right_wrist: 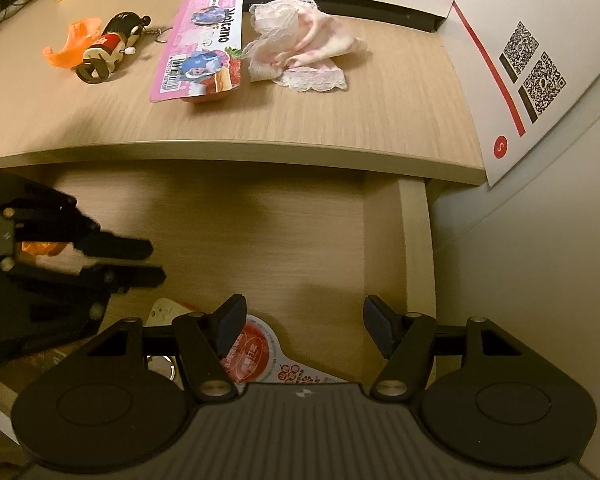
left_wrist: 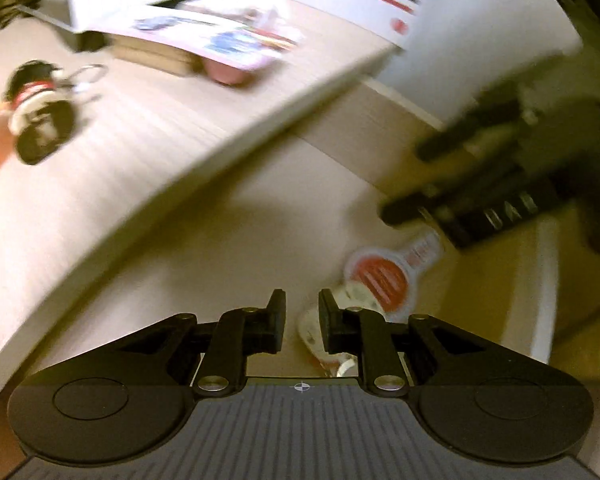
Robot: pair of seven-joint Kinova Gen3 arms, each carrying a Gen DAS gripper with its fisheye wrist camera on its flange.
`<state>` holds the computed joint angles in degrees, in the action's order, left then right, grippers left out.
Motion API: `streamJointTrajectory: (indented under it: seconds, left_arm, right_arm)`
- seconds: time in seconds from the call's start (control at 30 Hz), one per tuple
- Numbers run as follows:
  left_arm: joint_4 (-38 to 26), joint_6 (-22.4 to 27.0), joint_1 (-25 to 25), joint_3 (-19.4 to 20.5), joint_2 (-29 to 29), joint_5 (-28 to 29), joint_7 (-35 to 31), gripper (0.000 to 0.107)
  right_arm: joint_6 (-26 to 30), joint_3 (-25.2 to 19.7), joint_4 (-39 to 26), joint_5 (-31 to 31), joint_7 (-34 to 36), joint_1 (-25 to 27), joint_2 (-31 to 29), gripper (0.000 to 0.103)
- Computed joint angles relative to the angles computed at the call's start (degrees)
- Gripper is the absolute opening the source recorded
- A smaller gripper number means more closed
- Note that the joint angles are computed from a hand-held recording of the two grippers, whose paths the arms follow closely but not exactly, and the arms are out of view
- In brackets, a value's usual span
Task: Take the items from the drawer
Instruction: 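Reach the left tool toward the yellow tag while the right tool approaches the red round tag, then grasp the cream keychain tag with the right tool while the left tool moves toward the yellow cup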
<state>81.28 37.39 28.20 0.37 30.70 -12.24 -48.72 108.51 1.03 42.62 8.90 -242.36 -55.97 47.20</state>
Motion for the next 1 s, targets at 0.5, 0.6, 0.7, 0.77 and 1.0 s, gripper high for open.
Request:
streamJointTrajectory:
  seconds: [0.5, 0.6, 0.7, 0.77, 1.0]
  left_arm:
    - [4.41, 10.09, 0.77, 1.46, -5.81, -4.32, 13.83, 0.019]
    - [6.96, 10.72, 7.16, -5.46, -8.47, -5.37, 20.82, 0.019]
    - [9.34, 12.13, 10.76, -8.09, -10.93, -8.51, 27.81, 0.019]
    - [10.82, 13.36, 9.45, -5.35, -12.57, -11.66, 32.47, 0.019]
    - [12.97, 16.06, 8.09, -0.26, -13.87, -16.24, 41.06, 0.019]
  right_arm:
    - [-21.51, -2.17, 16.13, 3.34, 9.15, 3.13, -6.15, 0.067]
    - [-27.2, -2.44, 21.92, 4.24, 12.81, 4.5, -8.47, 0.07]
    - [-29.0, -2.77, 22.75, 4.56, 17.7, 6.24, -8.75, 0.068]
    - [-29.62, -2.92, 22.64, 4.58, 20.78, 6.87, -8.82, 0.052]
    - [-30.99, -1.27, 23.61, 5.61, 21.59, 5.45, -9.48, 0.011]
